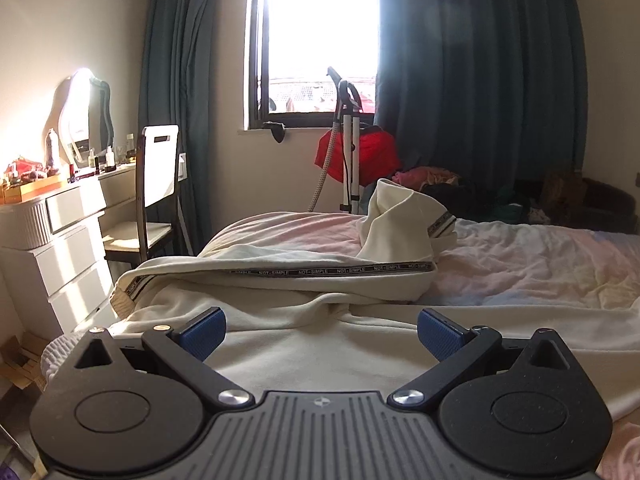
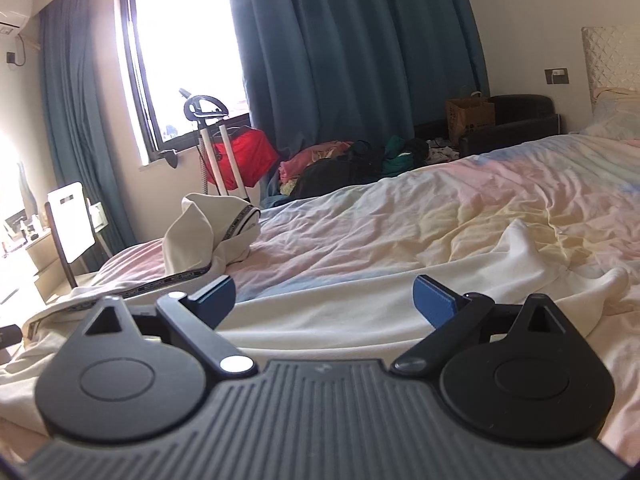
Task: Fold clothes
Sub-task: 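Grasp the waistband corner with the left tool and lift it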
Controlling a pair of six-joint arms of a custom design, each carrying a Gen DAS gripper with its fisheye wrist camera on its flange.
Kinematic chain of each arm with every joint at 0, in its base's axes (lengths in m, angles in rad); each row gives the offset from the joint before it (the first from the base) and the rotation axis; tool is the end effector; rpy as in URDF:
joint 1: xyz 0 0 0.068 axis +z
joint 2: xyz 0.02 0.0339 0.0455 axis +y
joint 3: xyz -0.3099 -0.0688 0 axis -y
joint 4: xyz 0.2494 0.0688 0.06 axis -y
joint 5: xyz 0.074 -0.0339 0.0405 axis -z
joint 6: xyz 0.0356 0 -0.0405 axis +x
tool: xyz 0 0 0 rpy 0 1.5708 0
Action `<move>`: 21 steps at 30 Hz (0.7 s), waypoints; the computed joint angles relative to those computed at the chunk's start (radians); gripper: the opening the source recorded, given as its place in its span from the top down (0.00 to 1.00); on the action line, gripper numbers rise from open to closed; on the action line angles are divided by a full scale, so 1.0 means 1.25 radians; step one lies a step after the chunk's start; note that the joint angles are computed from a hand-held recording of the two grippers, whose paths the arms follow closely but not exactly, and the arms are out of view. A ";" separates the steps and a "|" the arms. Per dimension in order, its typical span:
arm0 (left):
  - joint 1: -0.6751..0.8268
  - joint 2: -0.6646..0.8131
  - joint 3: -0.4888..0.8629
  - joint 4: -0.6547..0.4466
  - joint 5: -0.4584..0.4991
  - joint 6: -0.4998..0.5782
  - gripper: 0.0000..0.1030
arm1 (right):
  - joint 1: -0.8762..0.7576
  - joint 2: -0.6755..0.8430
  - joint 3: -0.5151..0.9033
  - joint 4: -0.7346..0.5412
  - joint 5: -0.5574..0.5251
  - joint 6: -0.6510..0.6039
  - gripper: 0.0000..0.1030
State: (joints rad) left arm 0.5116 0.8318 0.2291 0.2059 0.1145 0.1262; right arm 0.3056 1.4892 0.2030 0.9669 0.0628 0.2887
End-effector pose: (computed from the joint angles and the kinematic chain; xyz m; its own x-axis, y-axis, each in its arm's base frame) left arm 0.1342 0.0707 0.2083 -0.3840 -0.0722 -0.9205 -0.3489 0.9344 0.0723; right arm 0.2165 0.0660 0.1655 -0.3563 0.1855 -0.9158 -0.1481 0.9565 0.2514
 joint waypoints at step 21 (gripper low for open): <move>-0.454 1.308 1.141 0.149 -0.373 0.129 0.06 | -0.053 0.478 0.191 0.282 0.087 0.046 0.06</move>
